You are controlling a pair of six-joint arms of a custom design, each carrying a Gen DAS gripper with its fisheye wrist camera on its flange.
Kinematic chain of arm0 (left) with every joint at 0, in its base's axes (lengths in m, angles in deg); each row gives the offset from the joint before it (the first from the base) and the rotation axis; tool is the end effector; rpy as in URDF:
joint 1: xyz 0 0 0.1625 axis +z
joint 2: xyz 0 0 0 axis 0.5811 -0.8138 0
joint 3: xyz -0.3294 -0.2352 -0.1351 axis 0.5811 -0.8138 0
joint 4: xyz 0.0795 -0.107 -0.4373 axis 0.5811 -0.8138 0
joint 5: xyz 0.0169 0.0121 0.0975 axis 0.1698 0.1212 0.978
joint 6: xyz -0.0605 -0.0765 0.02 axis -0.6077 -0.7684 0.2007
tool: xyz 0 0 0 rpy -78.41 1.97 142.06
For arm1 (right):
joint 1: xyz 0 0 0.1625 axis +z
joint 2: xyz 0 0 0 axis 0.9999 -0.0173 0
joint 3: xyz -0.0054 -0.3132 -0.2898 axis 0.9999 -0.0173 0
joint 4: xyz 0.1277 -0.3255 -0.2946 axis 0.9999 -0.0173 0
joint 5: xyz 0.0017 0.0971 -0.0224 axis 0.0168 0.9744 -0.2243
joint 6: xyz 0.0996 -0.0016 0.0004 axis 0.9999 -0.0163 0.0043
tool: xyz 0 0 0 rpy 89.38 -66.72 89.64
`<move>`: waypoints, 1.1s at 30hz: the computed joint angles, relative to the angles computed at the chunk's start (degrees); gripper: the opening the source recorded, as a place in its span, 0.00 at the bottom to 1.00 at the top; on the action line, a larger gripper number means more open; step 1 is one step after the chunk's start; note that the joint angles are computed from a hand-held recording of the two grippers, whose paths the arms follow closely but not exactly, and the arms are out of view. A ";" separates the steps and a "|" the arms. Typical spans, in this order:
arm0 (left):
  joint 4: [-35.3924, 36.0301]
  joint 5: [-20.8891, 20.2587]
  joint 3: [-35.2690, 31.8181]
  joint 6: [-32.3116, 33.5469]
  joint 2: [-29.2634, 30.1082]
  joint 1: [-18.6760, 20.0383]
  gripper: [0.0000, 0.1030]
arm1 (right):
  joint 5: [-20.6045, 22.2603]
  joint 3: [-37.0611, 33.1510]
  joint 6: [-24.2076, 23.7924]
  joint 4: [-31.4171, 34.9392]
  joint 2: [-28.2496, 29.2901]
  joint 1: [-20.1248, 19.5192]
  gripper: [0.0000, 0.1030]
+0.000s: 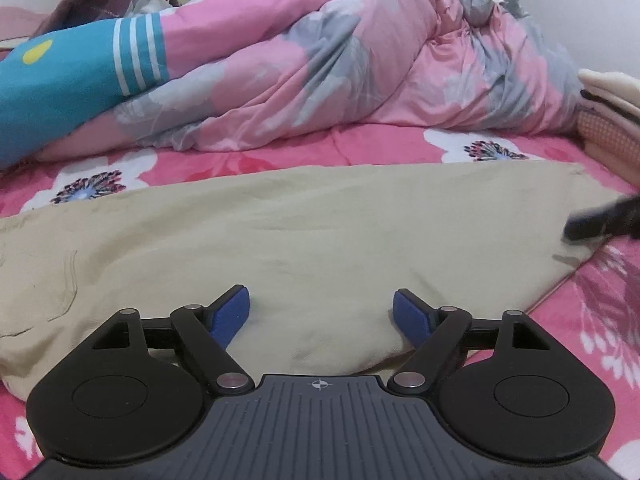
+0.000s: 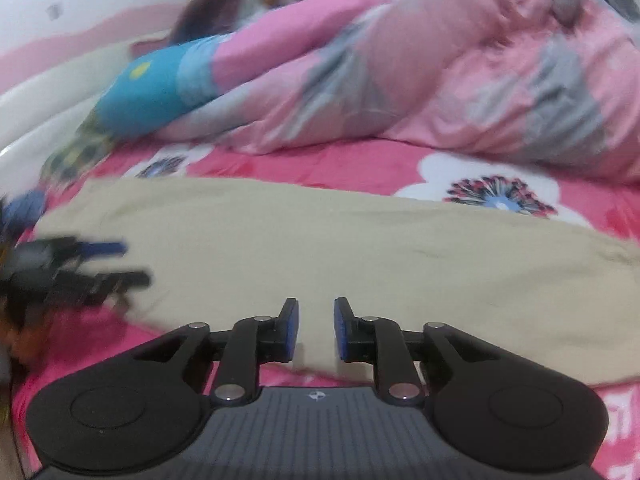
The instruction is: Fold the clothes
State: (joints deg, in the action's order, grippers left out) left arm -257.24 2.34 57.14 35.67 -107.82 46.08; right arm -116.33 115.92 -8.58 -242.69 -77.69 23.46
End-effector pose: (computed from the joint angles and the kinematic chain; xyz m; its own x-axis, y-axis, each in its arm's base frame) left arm 0.0927 -0.4969 0.3256 -0.6742 0.3444 -0.6534 0.7105 0.5439 -0.4465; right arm 0.2941 -0.4788 -0.0348 -0.7819 -0.3233 0.5330 -0.5884 0.6650 -0.4599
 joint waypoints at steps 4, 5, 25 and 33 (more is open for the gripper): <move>1.25 -2.41 -1.22 -2.91 -1.04 1.21 0.78 | -1.67 2.48 1.34 -4.52 1.37 -0.55 0.31; 2.13 -3.72 -2.05 -5.02 -1.34 1.85 0.78 | -2.59 3.10 3.24 -4.12 0.93 0.15 0.32; 3.87 -6.58 -7.21 -20.52 -0.12 5.08 0.92 | 4.03 -12.57 -0.27 1.78 13.75 7.81 0.33; -2.74 -5.16 -3.48 -15.87 -0.62 3.68 0.95 | 7.22 -11.99 -4.08 0.92 16.42 6.46 0.34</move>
State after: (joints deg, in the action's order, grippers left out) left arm -259.99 -2.82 53.66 19.80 -108.44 49.76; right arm -109.11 103.93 -12.66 -241.76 -61.27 29.92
